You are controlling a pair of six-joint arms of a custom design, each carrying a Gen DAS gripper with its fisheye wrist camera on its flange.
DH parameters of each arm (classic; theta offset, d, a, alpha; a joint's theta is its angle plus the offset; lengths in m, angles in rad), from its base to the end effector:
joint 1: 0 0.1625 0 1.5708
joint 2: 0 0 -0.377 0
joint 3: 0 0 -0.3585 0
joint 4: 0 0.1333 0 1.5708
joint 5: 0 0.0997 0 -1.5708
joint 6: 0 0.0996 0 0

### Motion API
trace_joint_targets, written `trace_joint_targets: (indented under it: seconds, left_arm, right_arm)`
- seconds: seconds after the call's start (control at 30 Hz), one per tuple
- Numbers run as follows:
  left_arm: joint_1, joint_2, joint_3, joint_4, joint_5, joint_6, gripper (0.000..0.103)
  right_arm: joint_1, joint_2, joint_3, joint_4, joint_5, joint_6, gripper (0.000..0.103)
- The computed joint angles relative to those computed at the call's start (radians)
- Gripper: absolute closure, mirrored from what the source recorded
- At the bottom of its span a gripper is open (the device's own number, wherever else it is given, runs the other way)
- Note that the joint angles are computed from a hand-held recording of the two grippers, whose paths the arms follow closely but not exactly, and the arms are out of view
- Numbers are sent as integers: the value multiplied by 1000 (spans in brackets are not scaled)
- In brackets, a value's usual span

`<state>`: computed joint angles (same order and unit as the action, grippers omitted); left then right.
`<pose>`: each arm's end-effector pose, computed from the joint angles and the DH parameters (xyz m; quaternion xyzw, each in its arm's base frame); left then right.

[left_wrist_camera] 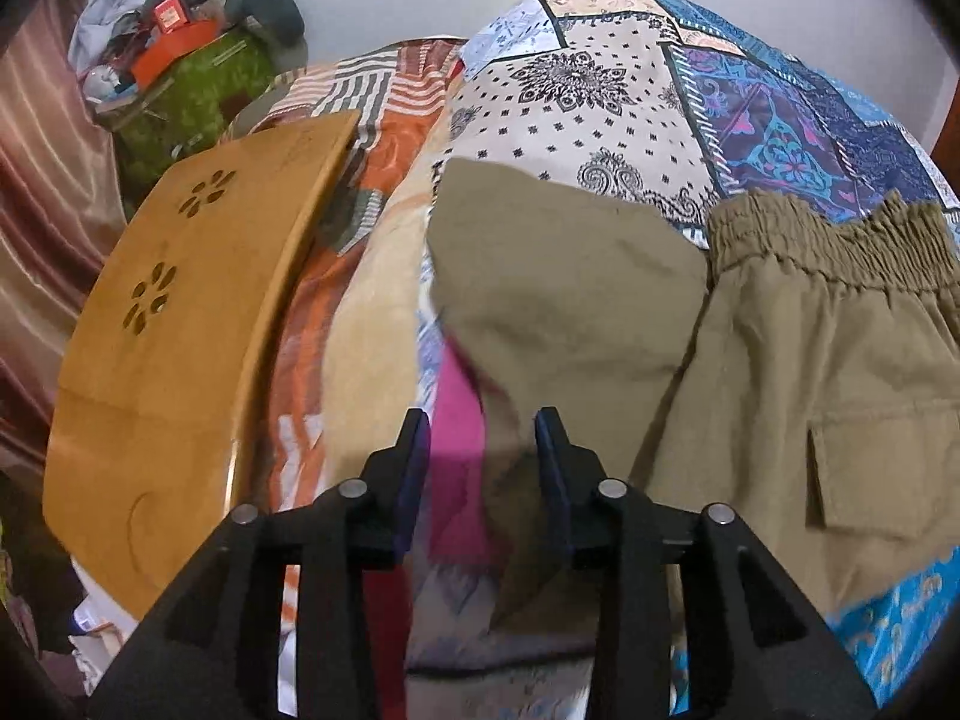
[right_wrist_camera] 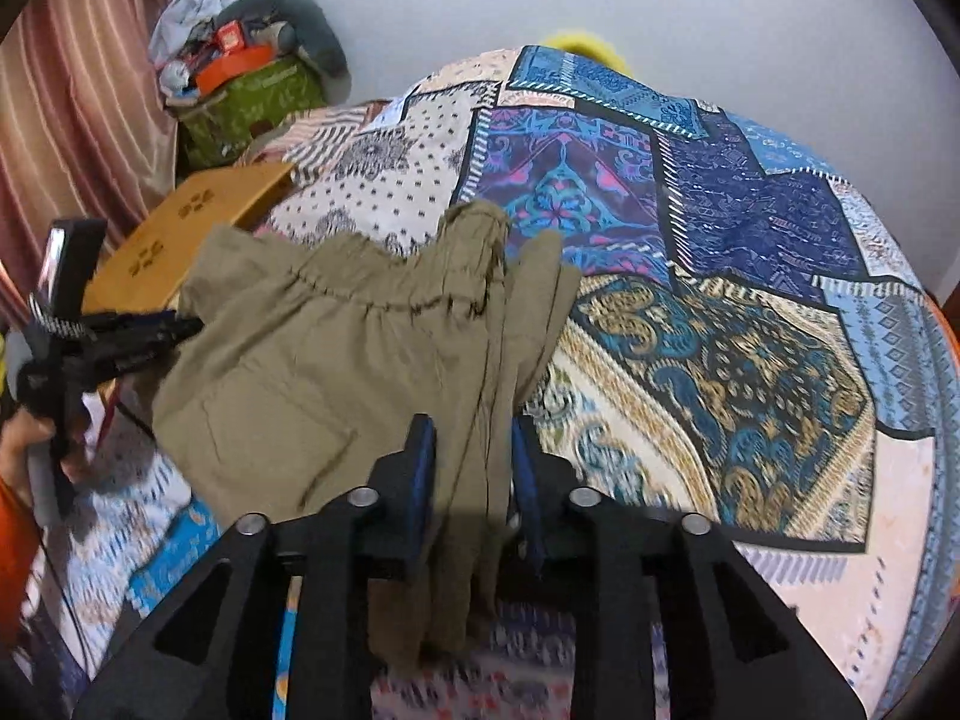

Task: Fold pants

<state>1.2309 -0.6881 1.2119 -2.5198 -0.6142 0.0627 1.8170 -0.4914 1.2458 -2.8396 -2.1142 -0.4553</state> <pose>-0.0363 -0.7468 0.2114 0.0784 0.8697 -0.2477 0.4197 0.2554 -0.6806 0.0697 0.2560 -0.8984 0.2166 0.2837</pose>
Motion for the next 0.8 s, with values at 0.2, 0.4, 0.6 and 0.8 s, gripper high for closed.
trace_joint_targets:
  seconds: [0.2, 0.4, 0.6, 0.8]
  left_arm:
    - [-60, -120, 148, 31, 31, -57, 65]
    - [-188, -295, 367, -55, 39, -72, 65]
    - [-360, -440, 552, -175, 100, -26, 55]
    - [-566, -575, 724, -292, 155, -46, 43]
  right_arm:
    - [23, -85, 105, -5, -33, 25, 60]
    - [75, -182, 211, -72, -1, 10, 60]
    - [156, -284, 322, -181, 31, -28, 60]
    - [227, -393, 456, -309, 77, -46, 60]
